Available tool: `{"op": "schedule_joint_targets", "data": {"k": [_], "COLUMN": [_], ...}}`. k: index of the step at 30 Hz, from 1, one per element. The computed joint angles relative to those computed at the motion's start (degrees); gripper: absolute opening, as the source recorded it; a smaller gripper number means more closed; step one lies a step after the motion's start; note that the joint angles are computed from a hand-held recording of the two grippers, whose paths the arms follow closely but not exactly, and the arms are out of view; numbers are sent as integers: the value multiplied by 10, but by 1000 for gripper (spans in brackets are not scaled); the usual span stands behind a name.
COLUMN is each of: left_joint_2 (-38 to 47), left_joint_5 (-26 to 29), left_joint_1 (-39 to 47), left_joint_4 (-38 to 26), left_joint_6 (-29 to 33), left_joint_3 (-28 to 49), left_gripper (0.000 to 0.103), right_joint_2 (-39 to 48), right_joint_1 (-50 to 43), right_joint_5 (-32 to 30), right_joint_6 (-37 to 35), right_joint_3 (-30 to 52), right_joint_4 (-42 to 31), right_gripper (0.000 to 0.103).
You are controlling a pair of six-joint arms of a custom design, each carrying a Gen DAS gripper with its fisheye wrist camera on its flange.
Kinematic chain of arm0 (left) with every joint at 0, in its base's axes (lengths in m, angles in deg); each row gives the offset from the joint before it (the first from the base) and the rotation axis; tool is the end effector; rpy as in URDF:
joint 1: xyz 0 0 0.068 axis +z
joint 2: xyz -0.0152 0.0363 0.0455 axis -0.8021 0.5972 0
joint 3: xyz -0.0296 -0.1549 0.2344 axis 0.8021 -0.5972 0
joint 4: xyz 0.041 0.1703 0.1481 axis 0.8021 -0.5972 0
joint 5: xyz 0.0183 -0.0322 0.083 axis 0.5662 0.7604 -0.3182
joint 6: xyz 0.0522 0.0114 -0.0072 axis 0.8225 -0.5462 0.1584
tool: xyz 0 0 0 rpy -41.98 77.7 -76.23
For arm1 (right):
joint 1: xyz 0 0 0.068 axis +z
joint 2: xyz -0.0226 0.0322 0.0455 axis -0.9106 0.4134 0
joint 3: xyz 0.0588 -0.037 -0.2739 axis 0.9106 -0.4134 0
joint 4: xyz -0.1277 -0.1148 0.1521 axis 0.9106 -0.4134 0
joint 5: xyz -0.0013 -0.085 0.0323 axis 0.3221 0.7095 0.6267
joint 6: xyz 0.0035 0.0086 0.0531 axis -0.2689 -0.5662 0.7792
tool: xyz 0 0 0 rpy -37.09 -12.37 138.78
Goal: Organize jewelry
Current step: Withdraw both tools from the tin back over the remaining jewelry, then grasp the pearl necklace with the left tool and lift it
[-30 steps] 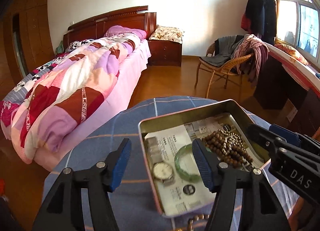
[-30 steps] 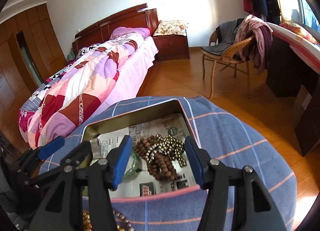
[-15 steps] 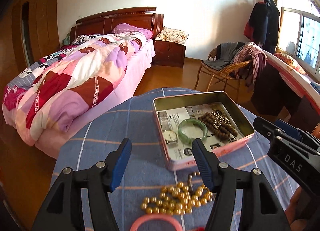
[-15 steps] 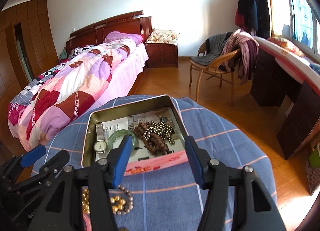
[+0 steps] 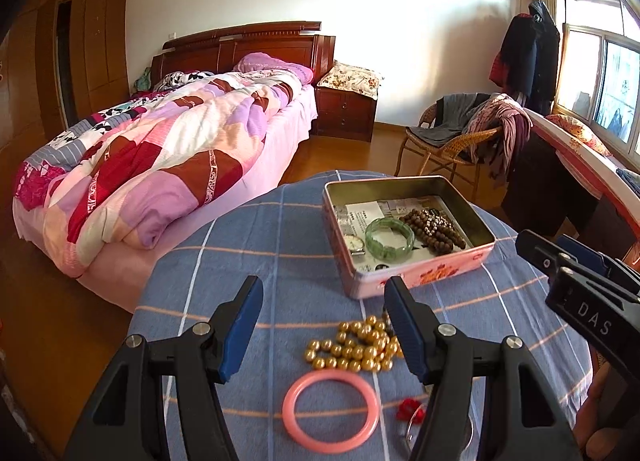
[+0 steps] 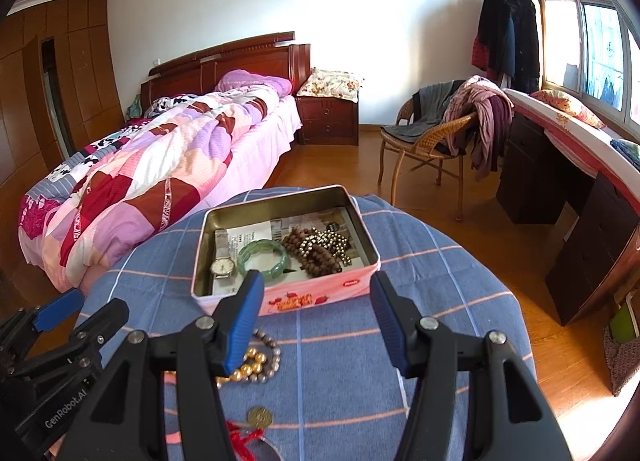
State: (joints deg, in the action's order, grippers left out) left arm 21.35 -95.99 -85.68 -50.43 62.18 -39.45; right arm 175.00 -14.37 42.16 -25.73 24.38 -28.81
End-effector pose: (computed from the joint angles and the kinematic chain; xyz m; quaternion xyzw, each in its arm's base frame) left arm 0.2284 -0.1332 0.2459 0.0602 0.8970 -0.0650 0.4331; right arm 0.1945 0.2042 0.2540 0.0602 0.8864 0.0056 0.4590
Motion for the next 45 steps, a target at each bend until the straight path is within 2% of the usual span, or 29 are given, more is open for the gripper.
{"op": "schedule_joint_targets", "data": {"k": [4,8,16,19,24,27,30,33,37,40,42,45], "left_joint_2": [-37,-72,-135,-169,-223,-240,-233,-202,-171,-125,-100,-81], "left_joint_5": [-5,0,12,37,51,64,82,126,126,135,115,121], "left_joint_1": [10,25,53,67,37,14,0,-4,-39,-17,-5,51], "left_joint_4": [1,2,6,3,-22,-59,-92,-110,-87,-26,11,11], "left_joint_6": [5,2,35,55,116,122,72,19,-9,2,33,58], "left_joint_3": [-36,-81,-165,-196,-240,-249,-248,-238,-233,-241,-241,-225], "left_gripper": [63,63,63,63,63,63,63,63,63,63,63,63], "right_joint_2": [-16,-33,-44,-46,-54,-63,-69,-73,-83,-89,-92,-96], "right_joint_1": [17,21,60,73,96,104,109,111,113,111,109,107], "right_joint_5": [11,-8,-42,-52,-50,-48,-46,-44,-35,-34,-35,-34], "right_joint_6": [20,47,90,112,134,145,153,160,165,168,168,169], "right_joint_3": [-28,-71,-143,-162,-168,-172,-172,-169,-167,-169,-172,-176], "right_joint_4": [-10,-5,17,24,10,4,0,-6,-15,-17,-18,-20], "right_gripper": [59,59,59,59,59,59,59,59,59,59,59,59]}}
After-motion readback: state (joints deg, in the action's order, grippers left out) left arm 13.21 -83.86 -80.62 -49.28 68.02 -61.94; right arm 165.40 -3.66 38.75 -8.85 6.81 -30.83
